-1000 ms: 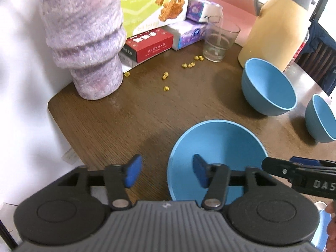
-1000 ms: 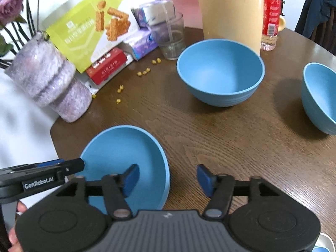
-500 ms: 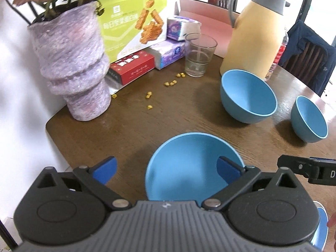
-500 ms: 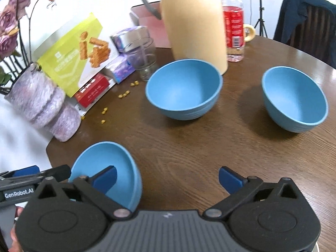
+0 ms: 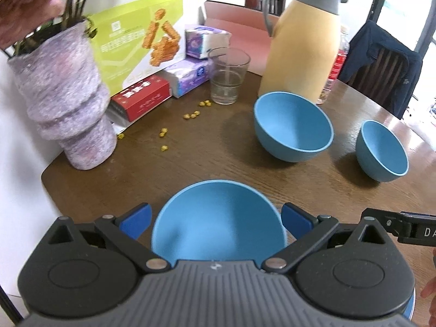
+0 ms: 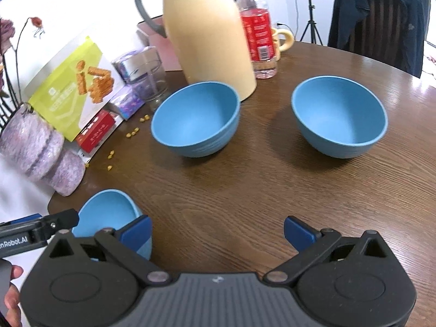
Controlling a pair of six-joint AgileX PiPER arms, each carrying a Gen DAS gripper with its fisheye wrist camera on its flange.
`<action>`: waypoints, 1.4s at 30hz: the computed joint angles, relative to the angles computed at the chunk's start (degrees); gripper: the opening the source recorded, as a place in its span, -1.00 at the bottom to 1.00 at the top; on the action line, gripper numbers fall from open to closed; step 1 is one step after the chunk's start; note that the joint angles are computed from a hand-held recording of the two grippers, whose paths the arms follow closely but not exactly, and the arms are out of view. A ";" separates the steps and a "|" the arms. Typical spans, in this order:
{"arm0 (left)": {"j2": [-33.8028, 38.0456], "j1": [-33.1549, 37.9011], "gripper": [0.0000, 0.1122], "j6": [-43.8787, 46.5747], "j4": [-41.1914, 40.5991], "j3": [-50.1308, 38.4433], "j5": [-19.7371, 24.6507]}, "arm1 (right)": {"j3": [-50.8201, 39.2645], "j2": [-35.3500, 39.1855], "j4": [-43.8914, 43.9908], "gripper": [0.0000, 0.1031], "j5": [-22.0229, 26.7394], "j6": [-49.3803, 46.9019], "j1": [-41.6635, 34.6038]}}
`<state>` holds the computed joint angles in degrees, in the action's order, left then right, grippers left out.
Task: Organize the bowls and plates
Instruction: 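Withdraw both grippers and move them to another blue bowl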
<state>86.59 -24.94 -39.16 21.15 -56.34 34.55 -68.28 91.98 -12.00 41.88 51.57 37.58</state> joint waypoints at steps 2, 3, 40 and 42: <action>0.54 -1.05 0.84 -0.29 0.09 -0.78 0.22 | 1.31 -1.31 -0.68 1.00 -0.13 0.93 -0.31; 0.92 -1.65 0.84 -0.31 0.14 -1.40 0.47 | 2.10 -2.09 -1.03 1.00 -0.21 1.43 -0.55; 28.86 -15.92 0.84 13.76 -7.69 -46.50 14.45 | 9.12 -17.43 -6.99 1.00 6.78 1.53 -19.78; 31.87 -15.18 0.84 16.34 -9.42 -51.22 16.03 | 8.05 -15.97 -7.73 1.00 7.30 2.33 -20.12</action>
